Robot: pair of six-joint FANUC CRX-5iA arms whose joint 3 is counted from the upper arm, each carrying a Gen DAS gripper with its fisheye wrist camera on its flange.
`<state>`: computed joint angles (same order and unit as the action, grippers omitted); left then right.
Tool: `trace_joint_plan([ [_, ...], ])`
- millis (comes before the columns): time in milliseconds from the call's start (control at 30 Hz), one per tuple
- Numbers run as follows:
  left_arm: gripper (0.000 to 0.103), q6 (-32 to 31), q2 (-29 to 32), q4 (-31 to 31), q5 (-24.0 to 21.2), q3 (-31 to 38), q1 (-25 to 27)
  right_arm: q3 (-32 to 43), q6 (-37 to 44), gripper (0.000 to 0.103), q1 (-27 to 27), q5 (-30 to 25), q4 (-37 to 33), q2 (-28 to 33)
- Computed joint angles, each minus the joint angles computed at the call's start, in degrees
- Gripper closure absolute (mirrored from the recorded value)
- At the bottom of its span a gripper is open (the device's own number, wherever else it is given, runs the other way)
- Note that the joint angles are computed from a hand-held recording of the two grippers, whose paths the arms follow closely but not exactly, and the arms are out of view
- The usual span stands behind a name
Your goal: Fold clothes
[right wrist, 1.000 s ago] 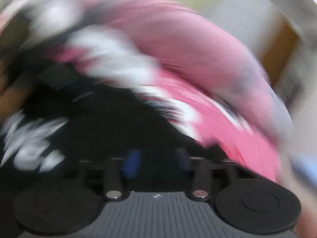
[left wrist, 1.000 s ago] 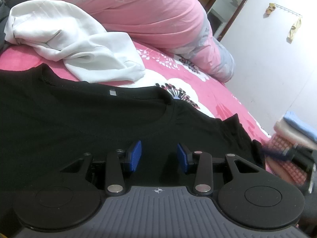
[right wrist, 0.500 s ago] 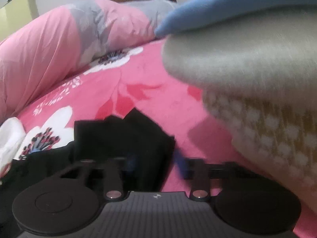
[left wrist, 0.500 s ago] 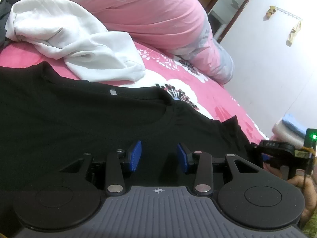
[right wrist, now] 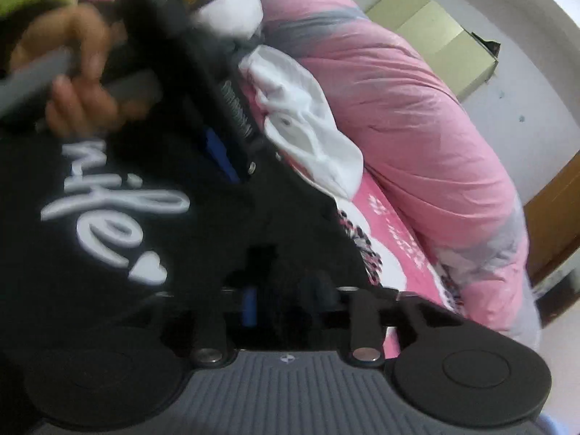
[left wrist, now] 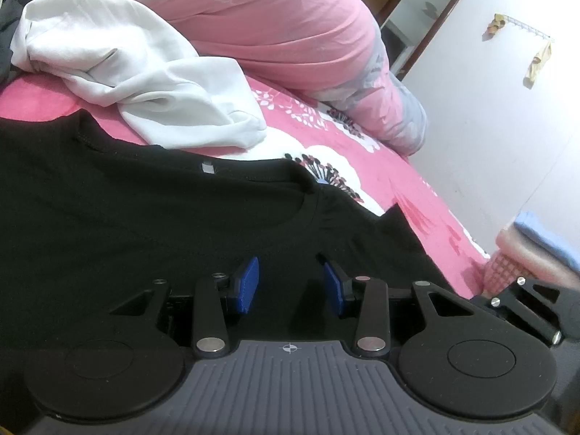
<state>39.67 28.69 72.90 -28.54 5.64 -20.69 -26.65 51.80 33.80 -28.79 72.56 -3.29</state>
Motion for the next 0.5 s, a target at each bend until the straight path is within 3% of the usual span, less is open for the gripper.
trace_joint_plan([
  [133,0.063,2.7,0.2,-0.3,-1.7,0.8,0.8,-1.2,-9.5,0.061,-1.2,3.2,-3.9,-4.9],
  [233,0.062,7.7,-0.3,-6.2,-2.4,2.9,1.5,-2.4,-16.9,0.061,-2.8,5.9,-11.1,-10.1],
  [300,0.062,10.2,-0.3,-12.0,-3.4,5.5,1.7,-2.4,-17.7,0.061,-3.4,5.9,-16.3,-12.1],
  [367,0.062,13.1,0.4,-18.5,-4.7,9.2,1.5,-1.6,-15.5,0.062,-3.6,4.9,-21.4,-13.0],
  [500,0.062,19.1,3.9,-28.6,-8.9,18.2,0.6,0.7,-2.1,0.063,-1.1,1.2,-31.0,-13.2],
])
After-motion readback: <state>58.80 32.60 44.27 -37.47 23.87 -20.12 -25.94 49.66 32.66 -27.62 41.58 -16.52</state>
